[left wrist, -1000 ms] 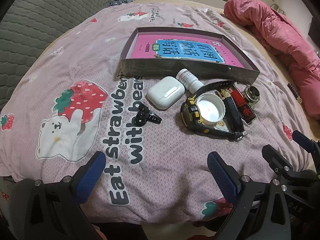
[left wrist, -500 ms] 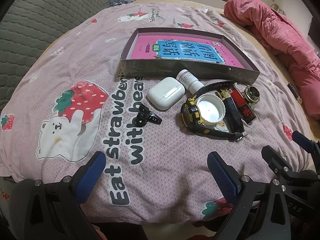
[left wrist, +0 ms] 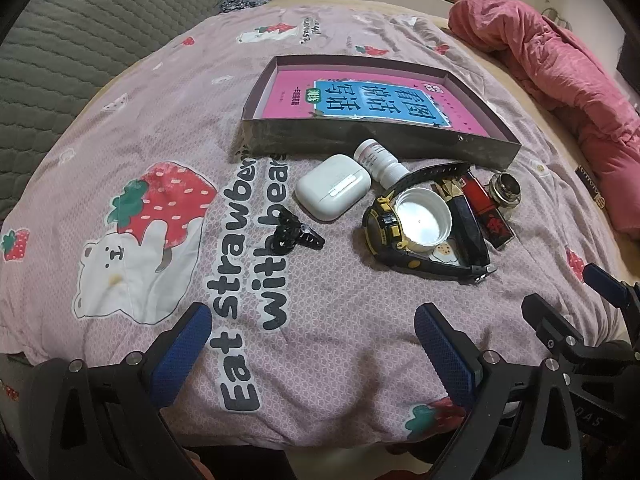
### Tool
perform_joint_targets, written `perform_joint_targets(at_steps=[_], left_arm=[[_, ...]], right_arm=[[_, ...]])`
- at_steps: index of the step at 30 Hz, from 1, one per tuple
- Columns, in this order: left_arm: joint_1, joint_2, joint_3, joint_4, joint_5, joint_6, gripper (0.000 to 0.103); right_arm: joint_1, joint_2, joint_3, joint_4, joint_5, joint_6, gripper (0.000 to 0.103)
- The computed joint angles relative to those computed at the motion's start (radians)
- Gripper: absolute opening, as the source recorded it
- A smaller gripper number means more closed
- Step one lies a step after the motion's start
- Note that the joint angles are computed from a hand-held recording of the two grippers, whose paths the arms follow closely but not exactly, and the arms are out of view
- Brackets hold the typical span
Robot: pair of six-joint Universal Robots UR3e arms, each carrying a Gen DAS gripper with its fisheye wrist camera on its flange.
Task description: Organize rigid objects
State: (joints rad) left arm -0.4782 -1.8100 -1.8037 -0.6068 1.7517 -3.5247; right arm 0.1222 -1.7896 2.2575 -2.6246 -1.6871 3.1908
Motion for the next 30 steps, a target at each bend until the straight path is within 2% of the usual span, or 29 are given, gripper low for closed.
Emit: perform_joint_targets(at_steps=[15, 20, 30], left_arm=[[0.002, -0.001, 0.001, 0.002, 0.006, 0.006, 0.101], [0.011, -0.014, 0.011, 0.039, 0.043, 0.024, 0.101], [0.089, -0.023, 0.029, 0.099, 0.056, 0.058, 0.101]], right_arm=[[0.008, 0.008, -0.002, -0.008, 0.0, 0.0, 0.096], [-0.003, 0.032, -0.026, -0.055, -0.004, -0.034, 0.096], [-0.038, 0.115, -0.115, -0.084, 0.02, -0.104, 0.096]])
